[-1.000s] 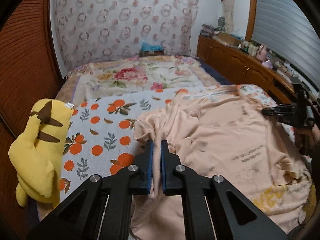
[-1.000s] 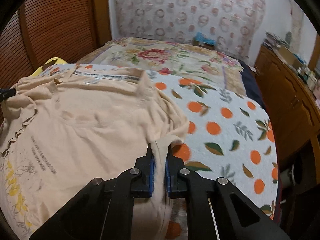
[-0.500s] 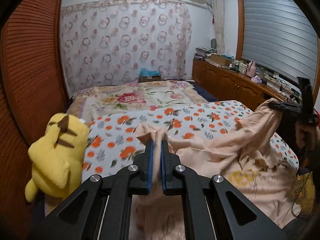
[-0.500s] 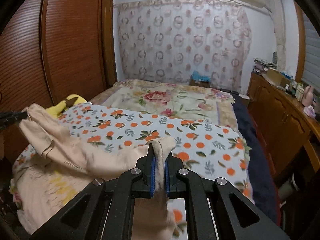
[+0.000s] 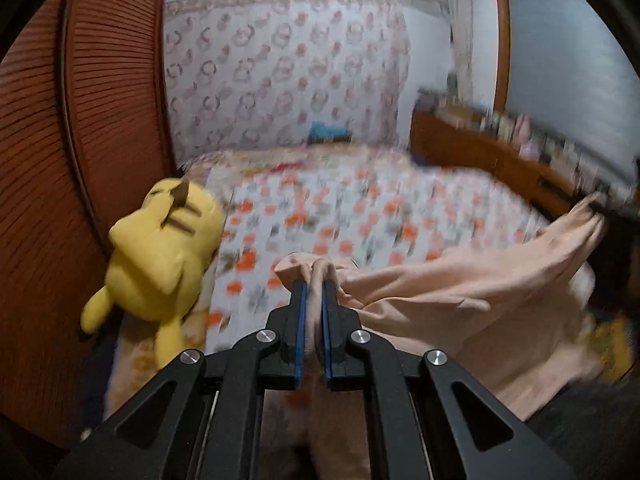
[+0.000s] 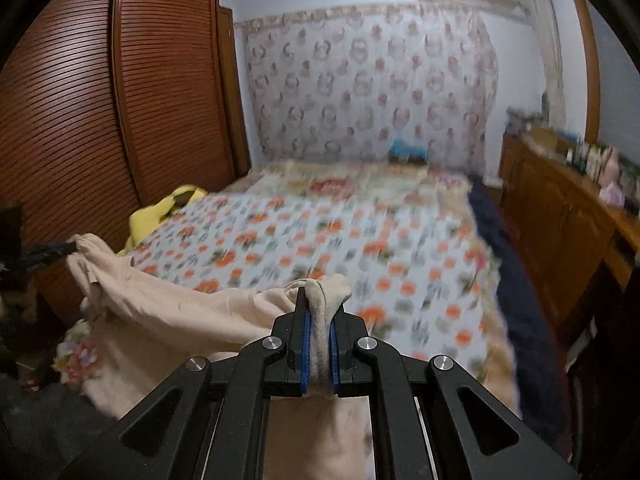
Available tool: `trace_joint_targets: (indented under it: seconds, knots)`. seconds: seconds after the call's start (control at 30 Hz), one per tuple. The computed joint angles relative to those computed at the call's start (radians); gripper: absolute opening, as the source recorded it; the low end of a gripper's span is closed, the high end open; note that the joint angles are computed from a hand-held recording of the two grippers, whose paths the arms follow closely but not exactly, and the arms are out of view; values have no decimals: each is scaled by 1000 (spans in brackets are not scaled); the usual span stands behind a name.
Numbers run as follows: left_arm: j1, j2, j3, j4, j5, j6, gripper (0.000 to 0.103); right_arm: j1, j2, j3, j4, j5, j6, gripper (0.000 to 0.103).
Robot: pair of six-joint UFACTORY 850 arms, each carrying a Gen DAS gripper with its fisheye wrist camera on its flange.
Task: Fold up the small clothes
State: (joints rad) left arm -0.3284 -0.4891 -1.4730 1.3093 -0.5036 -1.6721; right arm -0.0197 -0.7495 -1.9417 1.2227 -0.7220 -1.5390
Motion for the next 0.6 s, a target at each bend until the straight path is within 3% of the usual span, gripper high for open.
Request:
trace_joint_targets:
  seconds: [0.1, 0.17, 0.27, 0.4, 0.47, 0.53, 0.6]
  knots:
    - [8, -19, 11, -89, 52, 55, 8, -10, 24, 64, -82, 5, 41, 7]
    - [7, -47, -7, -160, 36, 129, 8, -14, 2, 63, -165, -4, 117, 7]
    - [5, -67, -22, -202, 29, 176, 8, -8, -2, 97, -224, 84, 149, 7]
    - [8, -68, -20, -221, 46, 184, 12, -17, -30, 60, -250, 42, 203, 7]
    - [6, -66, -20, -220, 41, 185, 21, -15, -41, 29, -265, 27, 216, 8]
    - [6, -60, -14, -193, 43, 162, 41, -8, -38, 25, -260, 35, 202, 17]
    - [10, -55, -14, -185, 56, 159, 49, -8, -35, 13, -252, 38, 185, 24]
